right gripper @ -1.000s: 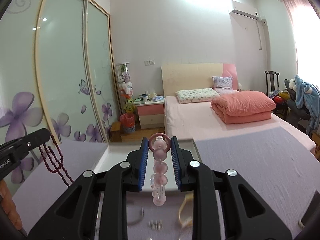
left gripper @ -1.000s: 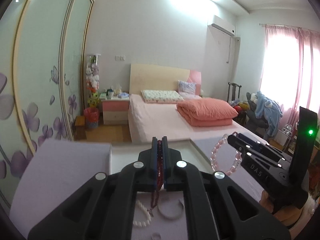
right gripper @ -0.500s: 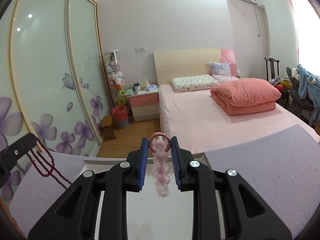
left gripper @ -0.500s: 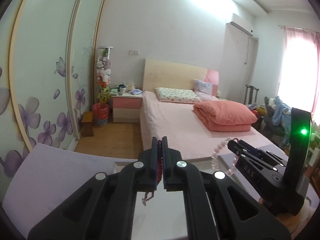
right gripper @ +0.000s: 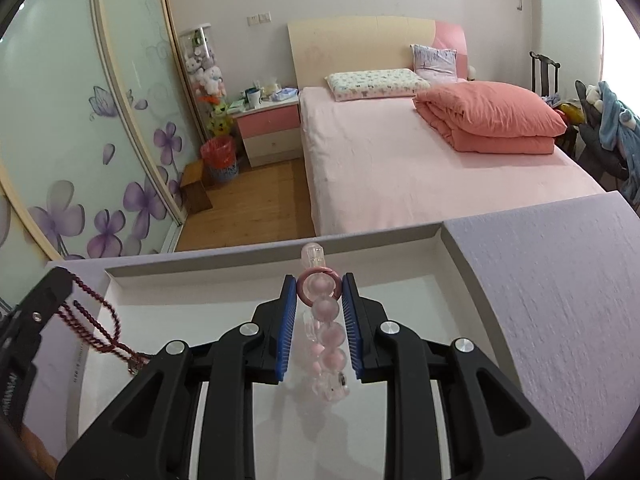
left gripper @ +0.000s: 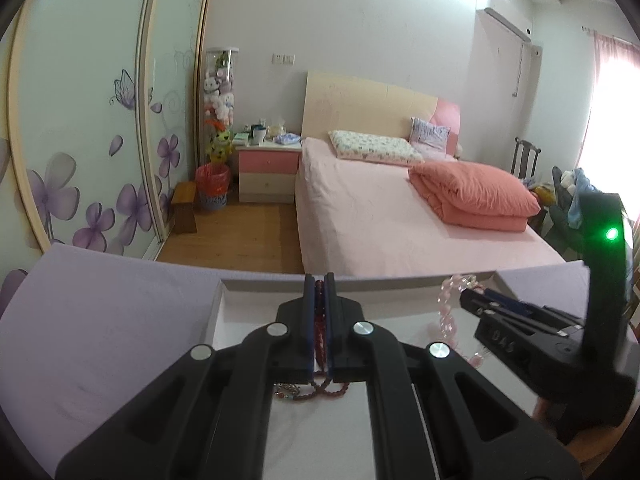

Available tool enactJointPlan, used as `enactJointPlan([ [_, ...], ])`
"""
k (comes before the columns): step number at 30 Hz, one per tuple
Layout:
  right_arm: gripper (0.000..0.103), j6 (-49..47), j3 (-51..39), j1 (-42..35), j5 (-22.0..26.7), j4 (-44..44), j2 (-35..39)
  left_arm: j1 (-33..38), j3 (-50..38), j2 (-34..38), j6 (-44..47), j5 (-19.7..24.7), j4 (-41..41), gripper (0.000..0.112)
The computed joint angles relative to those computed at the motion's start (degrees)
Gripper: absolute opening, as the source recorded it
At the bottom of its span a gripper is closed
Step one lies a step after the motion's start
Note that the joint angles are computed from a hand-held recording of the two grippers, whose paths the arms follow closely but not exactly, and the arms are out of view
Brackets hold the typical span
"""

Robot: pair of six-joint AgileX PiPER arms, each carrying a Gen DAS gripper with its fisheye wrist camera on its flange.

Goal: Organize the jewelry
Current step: 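Carry both bracelets to the tray and open both tools to release them, then move both tools back over the remaining jewelry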

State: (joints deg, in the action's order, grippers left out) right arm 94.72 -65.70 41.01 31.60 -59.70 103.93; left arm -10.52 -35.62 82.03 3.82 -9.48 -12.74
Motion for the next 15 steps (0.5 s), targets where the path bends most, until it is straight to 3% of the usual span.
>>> enactJointPlan([
  [2, 0.029, -1.7, 0.4, -0.8, -0.8, 2.2, -0.7, 0.2, -0.3, 1.0, -2.2, 0.0, 2.1, 0.005],
  [5, 0.054, -3.3, -0.5, -1.4, -1.4, 4.3, -0.4, 0.5, -0.5, 1.8, -3.6, 0.0, 2.8, 0.007],
  [9, 0.054, -1.8, 1.1, -1.7, -1.3, 3.3, -2.1, 1.5, -0.7, 1.0, -7.0, 0.8, 5.8, 0.03],
  [13, 0.054, 0.6, 3.0, -1.9, -1.2, 1.5, -4.8, 3.4, 0.2, -2.1, -14.6, 3.2, 13.3, 0.032],
  [15, 0.054, 2.3, 4.4, -1.4, -0.8, -0.1, -6.5, 4.7, 1.2, -4.3, -22.5, 4.0, 21.4, 0.036],
])
